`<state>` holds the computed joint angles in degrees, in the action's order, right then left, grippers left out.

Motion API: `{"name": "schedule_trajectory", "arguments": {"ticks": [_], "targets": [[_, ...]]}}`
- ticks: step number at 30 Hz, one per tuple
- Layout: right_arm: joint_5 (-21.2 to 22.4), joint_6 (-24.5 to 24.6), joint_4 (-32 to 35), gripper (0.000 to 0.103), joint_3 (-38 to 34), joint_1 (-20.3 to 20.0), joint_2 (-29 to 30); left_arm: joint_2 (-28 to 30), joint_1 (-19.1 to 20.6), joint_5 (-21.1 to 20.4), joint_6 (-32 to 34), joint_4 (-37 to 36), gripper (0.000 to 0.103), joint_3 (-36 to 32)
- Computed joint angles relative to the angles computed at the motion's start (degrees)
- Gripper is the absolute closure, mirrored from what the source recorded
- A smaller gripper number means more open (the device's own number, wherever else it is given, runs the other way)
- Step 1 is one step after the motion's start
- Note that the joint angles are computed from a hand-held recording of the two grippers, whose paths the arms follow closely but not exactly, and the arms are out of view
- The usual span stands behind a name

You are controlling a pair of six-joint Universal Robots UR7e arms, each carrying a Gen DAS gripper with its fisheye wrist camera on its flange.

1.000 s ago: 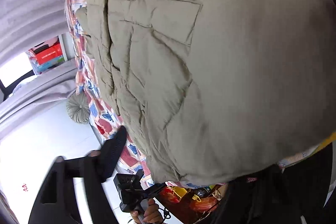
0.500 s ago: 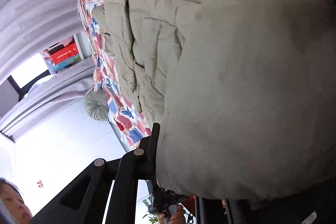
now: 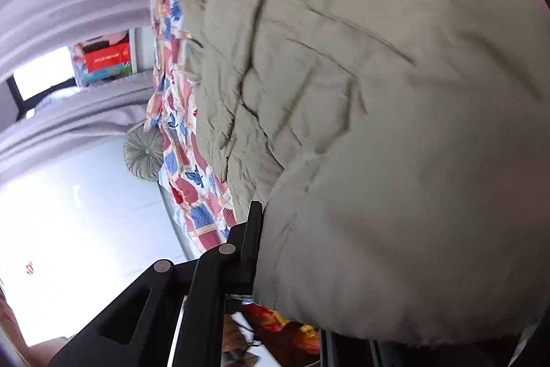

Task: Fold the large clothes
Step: 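Grip the hem with both tools and lift it over toward the collar, then lower the folded hem onto the jacket and open both tools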

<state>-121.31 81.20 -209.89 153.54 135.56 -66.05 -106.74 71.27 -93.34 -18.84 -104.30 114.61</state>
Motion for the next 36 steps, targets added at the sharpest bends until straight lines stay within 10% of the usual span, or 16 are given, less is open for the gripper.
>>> {"name": "schedule_trajectory", "arguments": {"ticks": [8, 17, 27, 36], "targets": [[-2.2, -24.6, 23.8, 0.092, -12.1, -5.8, -12.1, 11.9, -5.6, 5.0, 8.9, -11.5, 0.087, -7.7], [-2.8, -46.4, 32.0, 0.092, -27.2, -16.8, -9.2, 28.6, -7.3, 14.7, 15.6, -25.5, 0.087, -16.8], [-2.8, -53.0, 28.0, 0.092, -31.1, -28.0, -0.6, 41.3, -4.4, 23.7, 16.8, -31.3, 0.087, -19.8], [-2.1, -52.3, 22.5, 0.078, -29.8, -30.1, 1.4, 43.0, -4.4, 25.9, 14.7, -29.0, 0.083, -21.3]]}}
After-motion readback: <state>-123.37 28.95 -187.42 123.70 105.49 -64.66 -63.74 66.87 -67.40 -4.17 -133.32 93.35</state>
